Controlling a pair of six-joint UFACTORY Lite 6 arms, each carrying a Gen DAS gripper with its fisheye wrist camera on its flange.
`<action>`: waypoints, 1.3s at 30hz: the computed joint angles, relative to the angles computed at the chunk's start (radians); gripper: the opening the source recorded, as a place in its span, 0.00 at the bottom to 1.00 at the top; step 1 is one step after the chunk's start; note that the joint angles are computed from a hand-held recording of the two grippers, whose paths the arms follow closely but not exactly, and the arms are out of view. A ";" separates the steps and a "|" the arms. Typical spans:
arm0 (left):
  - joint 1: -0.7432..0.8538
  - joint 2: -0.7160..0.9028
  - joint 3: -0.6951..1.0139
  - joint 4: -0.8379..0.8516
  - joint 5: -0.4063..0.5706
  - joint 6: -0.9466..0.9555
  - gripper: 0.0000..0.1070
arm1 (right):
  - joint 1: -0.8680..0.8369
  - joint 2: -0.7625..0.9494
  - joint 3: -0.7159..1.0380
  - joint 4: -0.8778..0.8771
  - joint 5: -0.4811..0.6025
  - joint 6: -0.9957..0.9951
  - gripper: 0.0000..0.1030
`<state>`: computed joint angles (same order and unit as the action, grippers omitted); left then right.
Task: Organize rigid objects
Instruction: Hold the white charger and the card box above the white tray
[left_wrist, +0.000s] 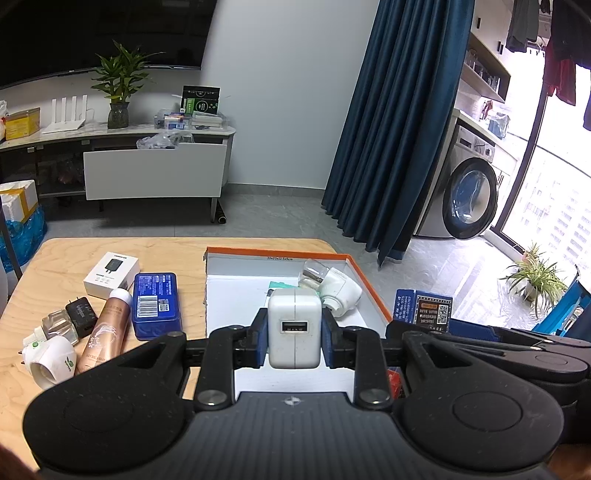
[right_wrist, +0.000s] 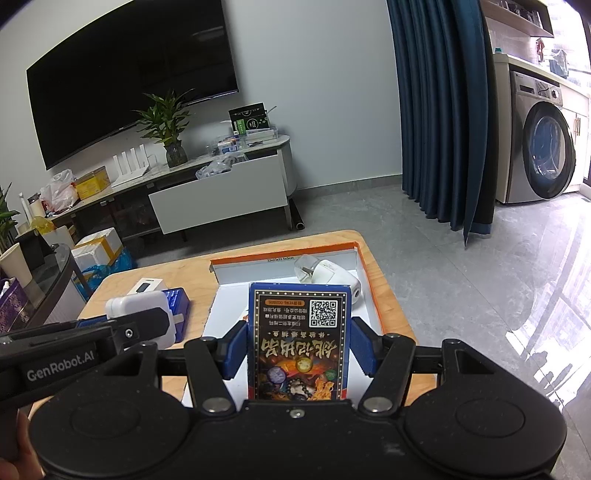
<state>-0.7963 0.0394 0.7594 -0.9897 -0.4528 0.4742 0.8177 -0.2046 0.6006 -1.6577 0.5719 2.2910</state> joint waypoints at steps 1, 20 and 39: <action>0.000 0.001 0.002 -0.001 0.000 0.001 0.27 | -0.005 -0.003 0.000 -0.001 -0.005 -0.001 0.69; -0.001 0.010 0.010 0.008 0.002 -0.001 0.27 | -0.014 0.001 0.000 -0.012 -0.015 0.006 0.69; 0.003 0.014 0.011 0.018 0.008 -0.012 0.27 | -0.024 0.009 -0.016 -0.048 -0.022 0.045 0.69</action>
<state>-0.7928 0.0532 0.7706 -0.9716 -0.4443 0.4626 0.7933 -0.1955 0.5843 -1.7055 0.5496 2.3365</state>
